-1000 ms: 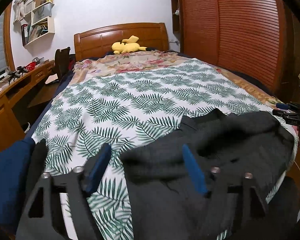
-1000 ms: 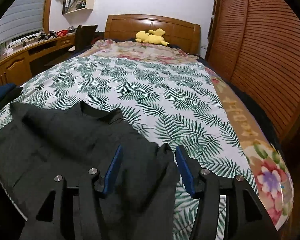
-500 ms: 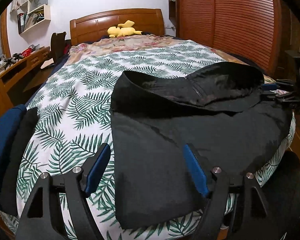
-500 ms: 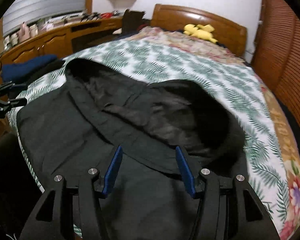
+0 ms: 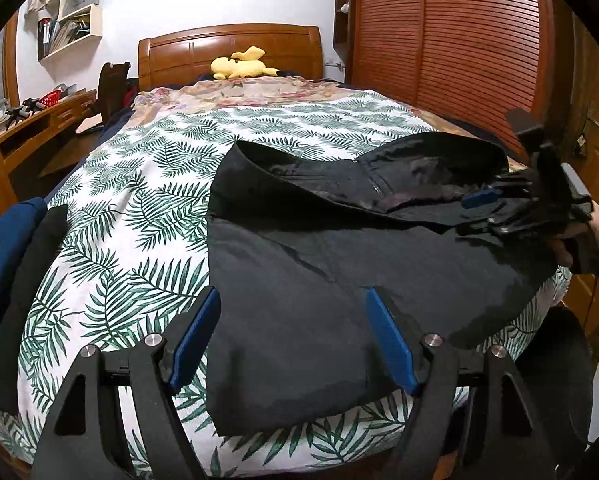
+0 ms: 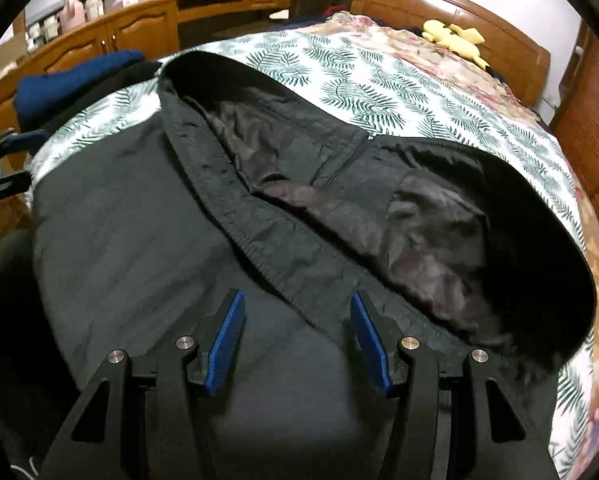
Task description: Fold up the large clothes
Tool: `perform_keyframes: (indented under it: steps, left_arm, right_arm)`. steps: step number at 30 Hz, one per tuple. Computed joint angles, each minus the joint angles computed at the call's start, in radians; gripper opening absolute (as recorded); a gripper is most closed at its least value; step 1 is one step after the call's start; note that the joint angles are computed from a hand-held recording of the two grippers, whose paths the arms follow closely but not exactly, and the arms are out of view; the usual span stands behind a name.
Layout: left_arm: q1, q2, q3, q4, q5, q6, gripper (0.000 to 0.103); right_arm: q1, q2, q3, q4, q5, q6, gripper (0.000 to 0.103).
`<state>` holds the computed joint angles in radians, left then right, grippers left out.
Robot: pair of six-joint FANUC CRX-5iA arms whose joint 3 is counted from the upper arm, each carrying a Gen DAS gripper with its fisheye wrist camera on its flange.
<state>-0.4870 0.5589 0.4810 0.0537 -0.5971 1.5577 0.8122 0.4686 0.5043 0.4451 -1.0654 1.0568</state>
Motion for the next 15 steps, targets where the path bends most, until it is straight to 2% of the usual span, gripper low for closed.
perform_keyframes:
  steps: [3, 5, 6, 7, 9, 11, 15]
  left_arm:
    - [0.002, -0.006, -0.009, 0.005, 0.004, -0.006, 0.076]
    - [0.004, -0.01, -0.012, 0.006, 0.004, -0.009, 0.076]
    - [0.005, -0.012, -0.015, 0.009, 0.005, -0.012, 0.076]
    - [0.005, -0.011, -0.015, 0.011, 0.005, -0.014, 0.076]
    - [0.004, -0.014, -0.017, 0.006, 0.008, -0.012, 0.076]
    - [0.005, -0.022, -0.028, 0.008, 0.015, -0.018, 0.076]
    - [0.007, -0.025, -0.03, 0.014, 0.018, -0.026, 0.076]
  right_arm:
    - [-0.014, 0.033, 0.062, -0.037, -0.022, 0.043, 0.056]
    - [-0.017, 0.064, 0.108, -0.044, -0.048, 0.083, 0.046]
    - [-0.018, 0.084, 0.138, -0.048, -0.072, 0.112, 0.039]
    - [-0.018, 0.104, 0.164, -0.045, -0.096, 0.14, 0.024]
    - [-0.017, 0.158, 0.23, -0.023, -0.141, 0.174, 0.005]
    - [-0.009, 0.184, 0.208, 0.151, -0.113, 0.076, 0.003]
    - [-0.038, 0.246, 0.3, 0.305, -0.103, -0.067, 0.002]
